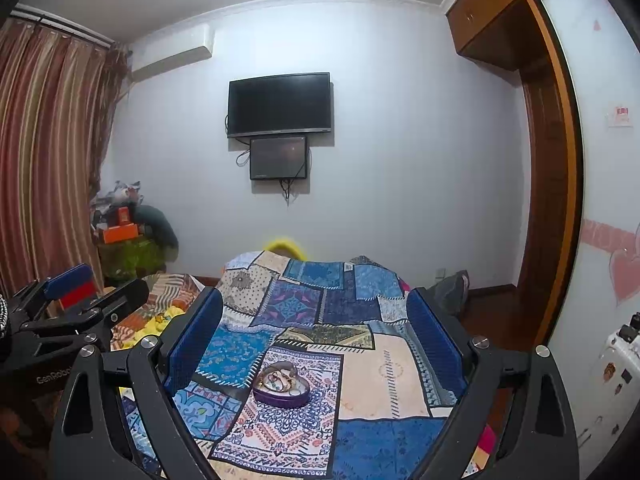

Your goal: Organize jewelry

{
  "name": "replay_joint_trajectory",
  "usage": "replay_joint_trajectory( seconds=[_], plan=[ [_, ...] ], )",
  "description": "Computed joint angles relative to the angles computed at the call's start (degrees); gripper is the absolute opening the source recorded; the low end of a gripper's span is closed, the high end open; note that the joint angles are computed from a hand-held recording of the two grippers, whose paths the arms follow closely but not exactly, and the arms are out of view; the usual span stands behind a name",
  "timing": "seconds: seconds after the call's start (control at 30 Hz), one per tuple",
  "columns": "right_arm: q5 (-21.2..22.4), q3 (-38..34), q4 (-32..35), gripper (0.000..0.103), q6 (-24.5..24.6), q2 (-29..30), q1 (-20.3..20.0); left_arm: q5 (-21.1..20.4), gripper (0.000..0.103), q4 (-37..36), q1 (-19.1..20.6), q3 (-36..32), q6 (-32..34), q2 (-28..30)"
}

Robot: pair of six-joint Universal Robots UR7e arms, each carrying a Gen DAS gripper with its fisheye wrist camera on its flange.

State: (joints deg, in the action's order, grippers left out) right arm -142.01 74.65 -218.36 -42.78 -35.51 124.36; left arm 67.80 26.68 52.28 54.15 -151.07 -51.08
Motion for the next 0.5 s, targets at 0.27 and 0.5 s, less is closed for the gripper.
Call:
replay_joint_trajectory(
  seconds=[0.27, 0.5],
  plan=[
    [-0.5, 0.1, 0.6, 0.092, 0.3, -0.2, 0.1, 0.1, 0.101, 0.4, 0.3, -0.7, -0.2, 0.4],
    [-0.7, -0.5, 1.0, 0.092, 0.5, -0.1, 0.1, 0.0, 0.101, 0.9, 0.2, -1.4, -0.6, 0.9]
  ],
)
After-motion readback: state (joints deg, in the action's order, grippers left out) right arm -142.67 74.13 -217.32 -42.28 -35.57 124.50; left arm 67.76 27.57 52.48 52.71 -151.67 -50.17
